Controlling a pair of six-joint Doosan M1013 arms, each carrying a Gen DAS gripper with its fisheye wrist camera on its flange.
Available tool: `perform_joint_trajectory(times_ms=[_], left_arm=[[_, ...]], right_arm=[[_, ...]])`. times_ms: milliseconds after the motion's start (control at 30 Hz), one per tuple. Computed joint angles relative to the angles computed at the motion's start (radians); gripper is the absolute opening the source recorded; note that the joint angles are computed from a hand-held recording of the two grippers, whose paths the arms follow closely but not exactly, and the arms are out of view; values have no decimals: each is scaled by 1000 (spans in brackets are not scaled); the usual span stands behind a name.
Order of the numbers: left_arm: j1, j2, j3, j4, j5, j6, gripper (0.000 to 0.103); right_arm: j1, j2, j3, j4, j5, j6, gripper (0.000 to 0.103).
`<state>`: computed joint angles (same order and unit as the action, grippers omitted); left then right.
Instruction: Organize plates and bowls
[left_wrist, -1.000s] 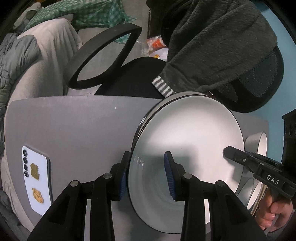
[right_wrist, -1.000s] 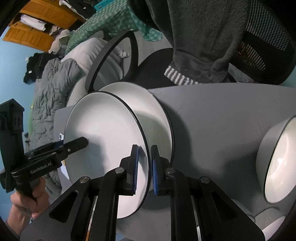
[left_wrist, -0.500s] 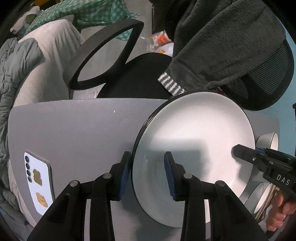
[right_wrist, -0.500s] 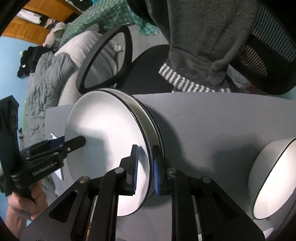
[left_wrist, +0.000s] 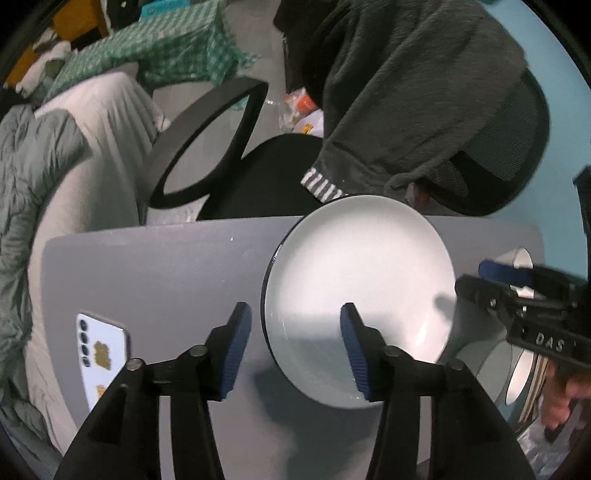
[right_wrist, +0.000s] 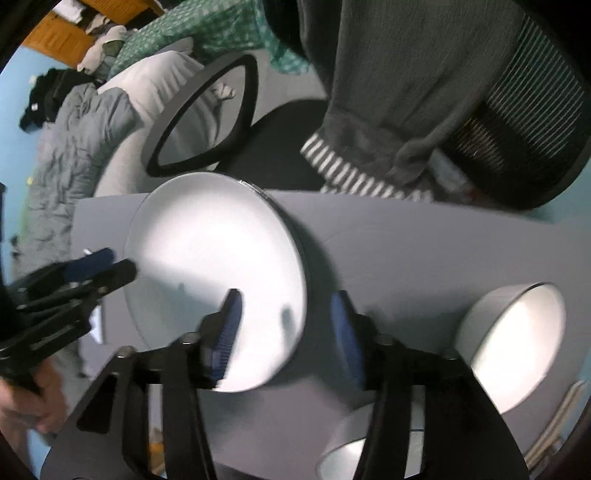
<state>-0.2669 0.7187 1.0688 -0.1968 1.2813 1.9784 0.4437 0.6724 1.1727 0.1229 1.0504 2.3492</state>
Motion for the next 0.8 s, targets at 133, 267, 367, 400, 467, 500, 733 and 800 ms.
perform_joint_trajectory(times_ms=[133, 267, 367, 400, 467, 500, 733, 800], left_arm=[[0, -48, 40, 10, -26, 37, 56], [8, -88, 71, -5, -34, 51, 65], [17, -118, 100, -20, -50, 72, 66], [18, -126, 108, -18, -54, 77, 66], [21, -145, 130, -15, -64, 94, 68], [23, -154, 142, -13, -71, 101, 70], [42, -204, 207, -27, -62, 135, 72], [48, -217, 226, -34, -54, 146, 72]], right_arm=[[15, -19, -5, -66, 31, -22, 54], [28, -55, 22, -97, 20, 1, 56], [44, -82, 42, -126, 19, 40, 56], [53, -88, 44, -148, 28, 58, 56], [68, -93, 41, -184, 51, 84, 57], [75, -97, 43, -198, 61, 96, 57], [116, -141, 87, -234, 69, 203, 57], [127, -149, 93, -251, 77, 231, 57]])
